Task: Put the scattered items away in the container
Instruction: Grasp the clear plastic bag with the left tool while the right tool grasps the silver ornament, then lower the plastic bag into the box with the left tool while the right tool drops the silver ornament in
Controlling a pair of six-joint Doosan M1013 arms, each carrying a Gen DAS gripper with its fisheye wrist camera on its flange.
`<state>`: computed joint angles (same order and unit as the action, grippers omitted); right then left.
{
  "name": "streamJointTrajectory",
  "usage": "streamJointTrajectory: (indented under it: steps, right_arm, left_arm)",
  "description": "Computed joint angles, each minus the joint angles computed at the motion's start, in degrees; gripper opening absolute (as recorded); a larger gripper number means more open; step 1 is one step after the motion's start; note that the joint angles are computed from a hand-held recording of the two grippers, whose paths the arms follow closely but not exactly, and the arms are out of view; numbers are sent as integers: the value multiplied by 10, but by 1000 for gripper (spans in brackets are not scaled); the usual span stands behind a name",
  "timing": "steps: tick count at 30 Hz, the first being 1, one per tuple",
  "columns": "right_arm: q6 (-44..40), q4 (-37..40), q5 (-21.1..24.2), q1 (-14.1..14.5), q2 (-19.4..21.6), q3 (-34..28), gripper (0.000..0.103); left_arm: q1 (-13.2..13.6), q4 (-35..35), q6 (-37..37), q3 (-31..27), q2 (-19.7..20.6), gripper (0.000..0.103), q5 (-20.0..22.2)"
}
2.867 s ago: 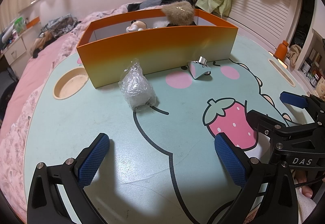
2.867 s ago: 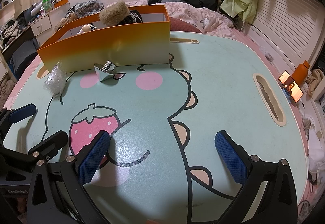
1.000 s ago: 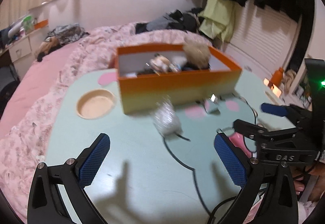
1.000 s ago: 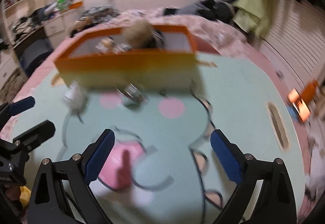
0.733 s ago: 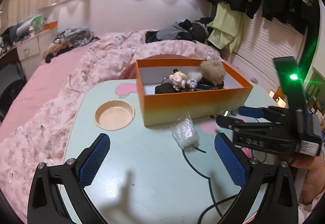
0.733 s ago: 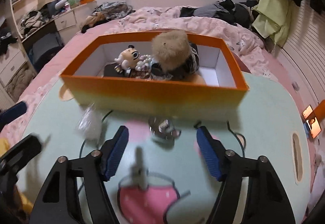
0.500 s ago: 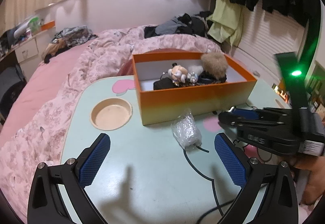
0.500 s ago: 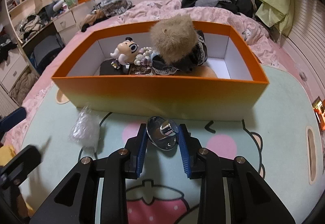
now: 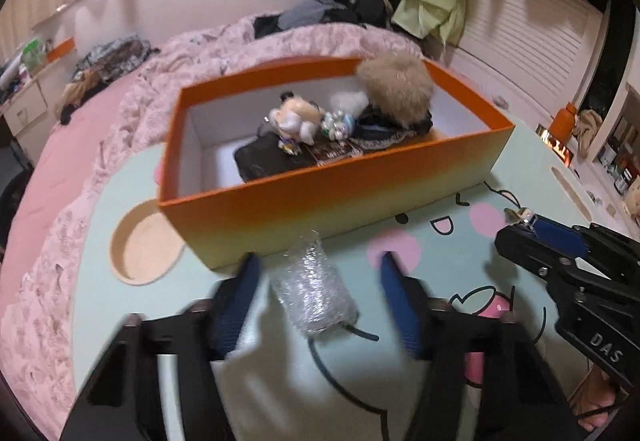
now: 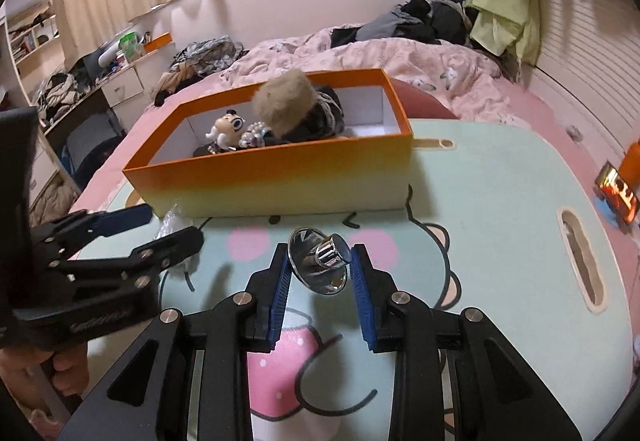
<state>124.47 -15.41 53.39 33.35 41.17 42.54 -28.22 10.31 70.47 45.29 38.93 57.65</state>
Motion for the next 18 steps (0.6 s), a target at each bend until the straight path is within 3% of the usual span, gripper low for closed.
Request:
streamJointTrajectory:
  steps: [1,10,14,18]
  right_arm:
    - [2,1,-2,-2,-1,2,32]
    - [19,-18,-25,-1,-16,28,32]
    - [5,-5,-44,-2,-21,30,31]
    - [-18,-4,-40,-4,-10,-6,32]
  left_arm:
    - [1,-11,12,-2,2,27,4]
    - [5,-40,35,85,-58,26,-97]
    - [13,-50,34,74,-65,26,-116]
    - [22,-51,39,22,-48,26,-96]
